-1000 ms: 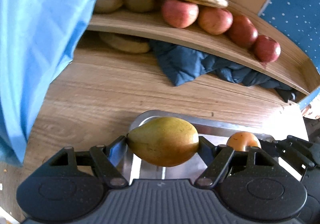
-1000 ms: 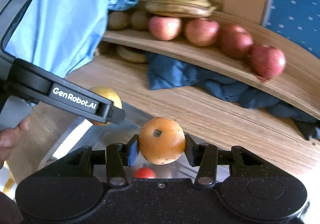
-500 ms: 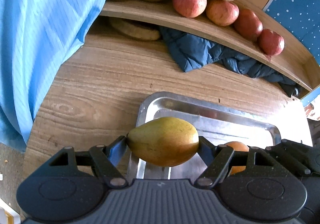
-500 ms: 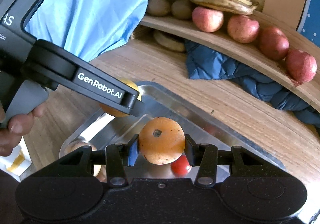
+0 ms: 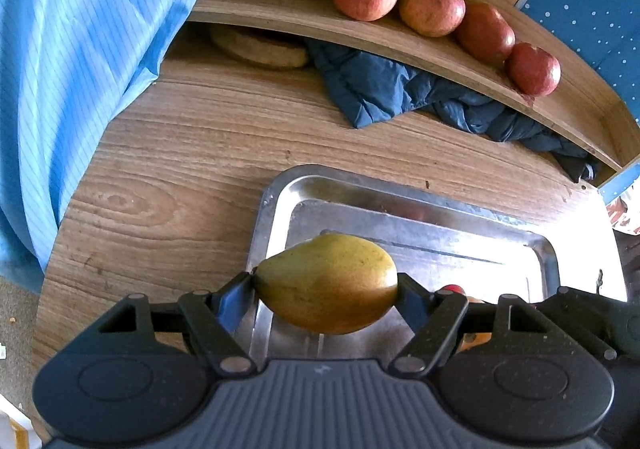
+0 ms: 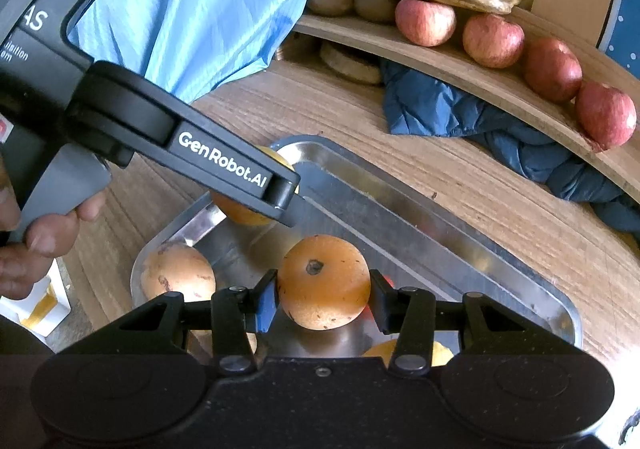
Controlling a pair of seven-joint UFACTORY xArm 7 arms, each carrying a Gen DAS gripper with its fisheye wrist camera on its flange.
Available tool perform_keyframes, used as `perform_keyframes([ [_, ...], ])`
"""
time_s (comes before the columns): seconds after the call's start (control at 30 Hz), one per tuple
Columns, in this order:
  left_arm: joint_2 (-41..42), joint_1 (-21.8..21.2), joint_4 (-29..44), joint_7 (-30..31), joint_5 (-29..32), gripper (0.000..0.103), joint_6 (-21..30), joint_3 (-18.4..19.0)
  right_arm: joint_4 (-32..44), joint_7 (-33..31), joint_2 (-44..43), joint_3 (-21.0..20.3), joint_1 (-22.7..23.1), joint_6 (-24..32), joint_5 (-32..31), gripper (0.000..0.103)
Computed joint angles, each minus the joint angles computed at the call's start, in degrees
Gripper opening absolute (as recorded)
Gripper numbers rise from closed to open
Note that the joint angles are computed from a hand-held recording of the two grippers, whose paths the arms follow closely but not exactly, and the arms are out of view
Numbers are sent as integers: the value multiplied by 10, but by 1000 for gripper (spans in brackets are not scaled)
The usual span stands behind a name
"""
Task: Organize fruits
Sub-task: 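Carry the mango and orange fruit back over the steel tray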
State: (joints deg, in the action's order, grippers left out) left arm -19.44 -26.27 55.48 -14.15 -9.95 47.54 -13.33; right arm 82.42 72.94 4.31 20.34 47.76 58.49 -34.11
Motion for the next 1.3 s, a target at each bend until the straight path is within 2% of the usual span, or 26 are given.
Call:
perform_keyframes([
  [0.27,9,0,3,-6,6,79,-3,-2,-9,-21,-5,1,-5,-17,20,48],
  [1.3,94,-1,80,30,21,80,-3,-2,-12,-12,4,-12,-20,-33,-2,48],
])
